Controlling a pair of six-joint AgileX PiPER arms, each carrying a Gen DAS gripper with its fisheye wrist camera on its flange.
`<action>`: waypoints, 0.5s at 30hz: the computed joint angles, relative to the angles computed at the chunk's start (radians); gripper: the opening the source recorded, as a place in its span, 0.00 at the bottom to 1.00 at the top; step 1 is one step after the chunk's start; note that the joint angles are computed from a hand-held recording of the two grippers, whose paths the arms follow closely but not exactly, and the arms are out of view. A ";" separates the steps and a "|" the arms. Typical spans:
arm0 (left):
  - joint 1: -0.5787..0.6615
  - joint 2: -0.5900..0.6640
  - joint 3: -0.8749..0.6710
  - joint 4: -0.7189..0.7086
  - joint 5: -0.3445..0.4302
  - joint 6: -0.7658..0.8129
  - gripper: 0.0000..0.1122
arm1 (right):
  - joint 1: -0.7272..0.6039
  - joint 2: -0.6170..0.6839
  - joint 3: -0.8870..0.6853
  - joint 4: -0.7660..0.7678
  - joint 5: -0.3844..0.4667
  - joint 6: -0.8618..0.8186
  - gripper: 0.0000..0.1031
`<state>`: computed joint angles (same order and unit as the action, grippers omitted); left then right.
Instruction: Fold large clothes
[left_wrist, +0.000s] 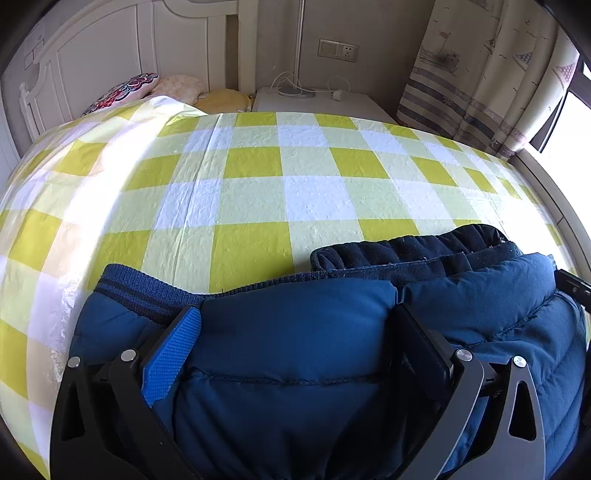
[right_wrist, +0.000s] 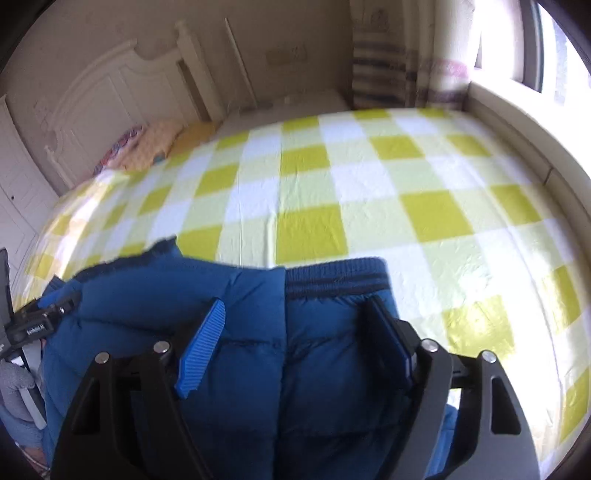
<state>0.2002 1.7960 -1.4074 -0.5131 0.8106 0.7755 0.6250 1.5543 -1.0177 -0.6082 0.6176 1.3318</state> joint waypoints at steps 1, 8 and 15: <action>0.001 0.001 -0.002 -0.001 0.001 0.001 0.88 | 0.005 0.024 -0.041 0.028 0.044 -0.052 0.80; 0.004 -0.001 0.003 -0.010 -0.001 0.009 0.88 | 0.148 0.053 -0.252 -0.045 0.294 -0.026 0.81; 0.020 -0.004 0.009 -0.043 0.009 0.032 0.88 | 0.217 0.384 -0.553 0.028 0.364 -0.209 0.95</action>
